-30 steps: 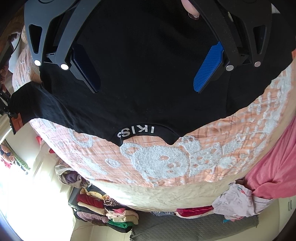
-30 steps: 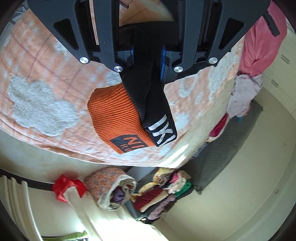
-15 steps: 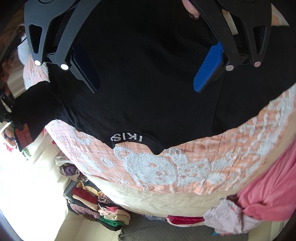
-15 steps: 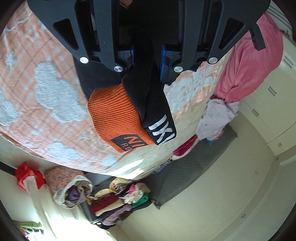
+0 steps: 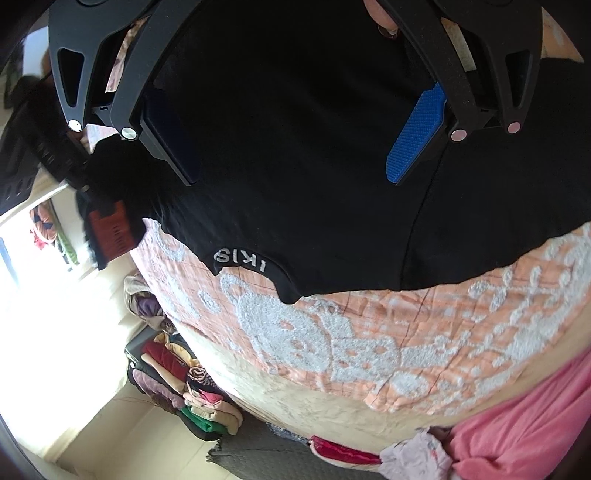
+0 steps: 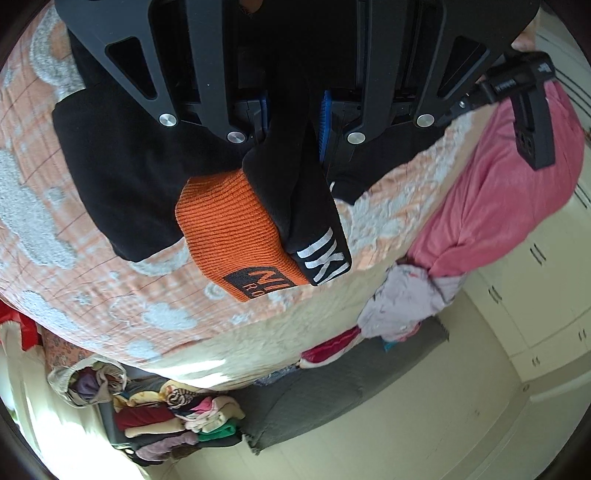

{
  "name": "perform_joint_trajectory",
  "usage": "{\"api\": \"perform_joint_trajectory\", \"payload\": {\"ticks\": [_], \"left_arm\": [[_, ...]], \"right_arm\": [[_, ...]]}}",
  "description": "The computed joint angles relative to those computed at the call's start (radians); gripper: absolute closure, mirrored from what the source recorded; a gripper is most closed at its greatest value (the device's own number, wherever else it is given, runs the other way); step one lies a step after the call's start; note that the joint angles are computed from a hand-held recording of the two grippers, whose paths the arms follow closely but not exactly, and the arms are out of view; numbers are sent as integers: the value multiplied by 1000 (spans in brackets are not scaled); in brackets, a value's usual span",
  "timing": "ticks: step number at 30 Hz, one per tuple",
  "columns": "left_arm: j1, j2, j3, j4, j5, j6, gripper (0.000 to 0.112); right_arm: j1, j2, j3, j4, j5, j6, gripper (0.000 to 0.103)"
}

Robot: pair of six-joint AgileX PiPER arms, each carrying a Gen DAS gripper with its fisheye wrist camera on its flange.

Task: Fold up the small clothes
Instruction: 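Lift the cuff with the right tool and carry it across the shirt body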

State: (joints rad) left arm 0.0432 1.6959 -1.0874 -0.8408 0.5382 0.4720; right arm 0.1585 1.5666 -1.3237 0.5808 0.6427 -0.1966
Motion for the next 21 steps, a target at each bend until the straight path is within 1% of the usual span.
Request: {"api": "perform_joint_trajectory", "payload": {"ticks": [4, 6, 9, 11, 12, 13, 15, 16, 17, 21], "left_arm": [[37, 17, -3, -47, 34, 33, 18], [50, 22, -4, -54, 40, 36, 18], [65, 29, -7, -66, 54, 45, 18], [73, 31, -10, -71, 63, 49, 18], [77, 34, -13, -75, 68, 52, 18], [82, 36, -15, -81, 73, 58, 18], [90, 36, -13, -92, 80, 63, 18], [93, 38, -13, -96, 83, 66, 18], [95, 40, -13, -97, 86, 66, 18], [94, 49, -16, -93, 104, 57, 18]], "right_arm": [[75, 43, 11, -115, -52, 72, 82], [102, 75, 9, -153, -59, 98, 82], [127, 97, 23, -157, -70, 87, 77], [146, 99, 31, -163, -76, 81, 68], [157, 95, 40, -159, -84, 69, 60], [162, 94, 40, -152, -84, 56, 56], [170, 86, 53, -127, -88, 17, 55], [174, 82, 55, -113, -80, -7, 51], [177, 77, 61, -97, -76, -28, 50], [176, 53, 80, -3, -33, -144, 47]]}}
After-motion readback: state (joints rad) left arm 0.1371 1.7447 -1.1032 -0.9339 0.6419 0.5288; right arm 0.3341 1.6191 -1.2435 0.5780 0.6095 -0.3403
